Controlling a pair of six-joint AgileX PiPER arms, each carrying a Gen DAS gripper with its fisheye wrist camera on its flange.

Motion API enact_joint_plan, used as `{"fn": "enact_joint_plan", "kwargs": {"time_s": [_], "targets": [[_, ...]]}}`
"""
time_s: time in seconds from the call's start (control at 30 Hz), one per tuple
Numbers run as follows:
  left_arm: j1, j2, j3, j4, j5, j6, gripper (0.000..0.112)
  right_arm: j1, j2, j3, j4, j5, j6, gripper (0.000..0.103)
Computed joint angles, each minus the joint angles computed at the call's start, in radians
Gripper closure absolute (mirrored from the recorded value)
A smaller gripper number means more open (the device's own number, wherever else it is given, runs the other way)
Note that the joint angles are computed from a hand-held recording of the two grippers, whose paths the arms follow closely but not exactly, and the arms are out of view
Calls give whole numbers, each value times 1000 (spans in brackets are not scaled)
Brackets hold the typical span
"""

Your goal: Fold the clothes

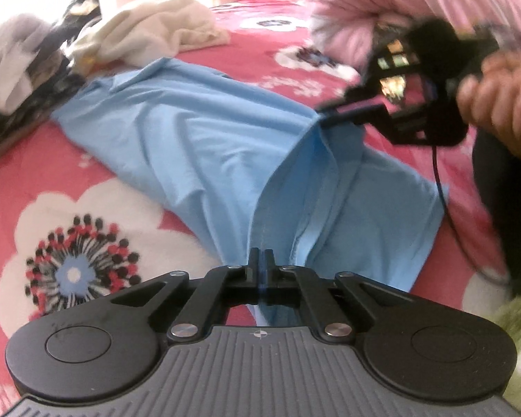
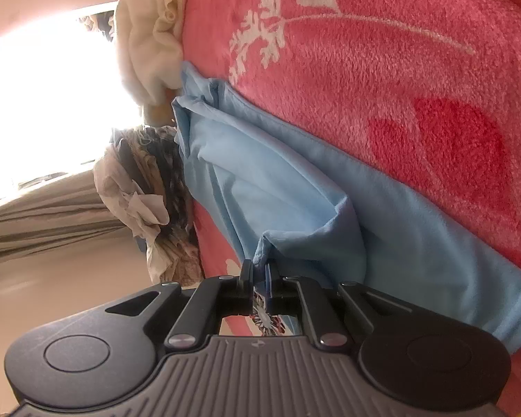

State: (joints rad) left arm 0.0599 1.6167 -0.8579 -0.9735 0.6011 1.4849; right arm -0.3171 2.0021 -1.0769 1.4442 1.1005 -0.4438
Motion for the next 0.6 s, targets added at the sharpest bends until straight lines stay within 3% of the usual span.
{"fn": "enact_joint_plan", "kwargs": {"time_s": [0.07, 0.2, 0.27, 0.33, 0.5, 0.6], "targets": [[24, 16, -25, 8, 23, -53, 112, 4, 2, -2, 0, -3, 5, 96], [51, 7, -37, -2, 116, 25, 112, 8, 3, -8, -4, -3, 9, 96], [30, -2, -34, 27, 141, 60, 105, 7, 0, -6, -3, -4, 7, 96], [-24, -11, -16, 89, 97, 76, 91, 6, -4, -3, -2, -4, 5, 96], [-142, -42, 60, 164, -80, 120, 90, 1, -8, 4, 0, -1, 1, 96], [-138, -43, 60, 165, -86, 109, 92, 2, -9, 8, 4, -3, 0, 96]]}}
